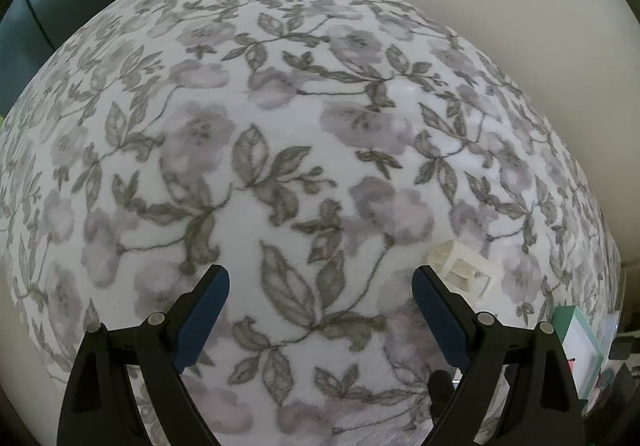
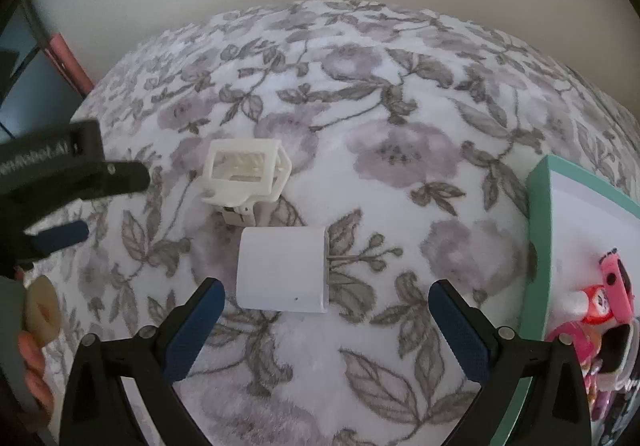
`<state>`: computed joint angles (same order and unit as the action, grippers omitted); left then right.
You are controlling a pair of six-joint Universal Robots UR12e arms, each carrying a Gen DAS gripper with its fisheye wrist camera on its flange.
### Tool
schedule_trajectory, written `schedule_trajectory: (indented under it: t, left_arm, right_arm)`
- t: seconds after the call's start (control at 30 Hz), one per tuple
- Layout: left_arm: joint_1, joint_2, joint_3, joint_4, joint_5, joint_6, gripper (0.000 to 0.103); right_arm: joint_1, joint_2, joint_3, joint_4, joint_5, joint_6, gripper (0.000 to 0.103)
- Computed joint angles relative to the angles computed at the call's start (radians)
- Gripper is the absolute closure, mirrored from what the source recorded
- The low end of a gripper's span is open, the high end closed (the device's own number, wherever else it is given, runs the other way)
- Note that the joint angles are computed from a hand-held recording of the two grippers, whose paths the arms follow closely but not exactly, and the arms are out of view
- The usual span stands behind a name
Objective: Organize rigid objects
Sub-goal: 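Move both tools back toward the white plug and white square clip, then grasp the white square clip with the left gripper while the right grasps the white plug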
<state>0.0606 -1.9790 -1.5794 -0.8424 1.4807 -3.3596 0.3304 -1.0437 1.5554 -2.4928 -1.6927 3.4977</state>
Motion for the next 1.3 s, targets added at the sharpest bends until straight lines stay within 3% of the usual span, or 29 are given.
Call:
schedule_trajectory:
  t: [0.27, 0.6, 0.87, 1.3]
  left_arm:
    - [-0.007, -0.006, 0.001, 0.025, -0.028, 0.023, 0.010]
    - [-0.013, -0.013, 0.001, 0.065, -0.150, 0.074, 0.010]
    - [-0.038, -0.024, 0.008, 0.069, -0.146, 0.157, 0.010]
    - [-0.053, -0.034, 0.009, 0.082, -0.142, 0.211, 0.011]
  right_arm:
    - [-0.014, 0.004, 0.003, -0.011, -0.001, 0.023, 0.000]
    - [-0.033, -0.013, 0.024, -0.025, 0.000, 0.060, 0.000]
    - [-0.044, -0.026, 0.044, -0.063, 0.005, 0.075, 0.000]
    - [-0.052, -0.028, 0.048, -0.068, 0.049, 0.077, 0.006]
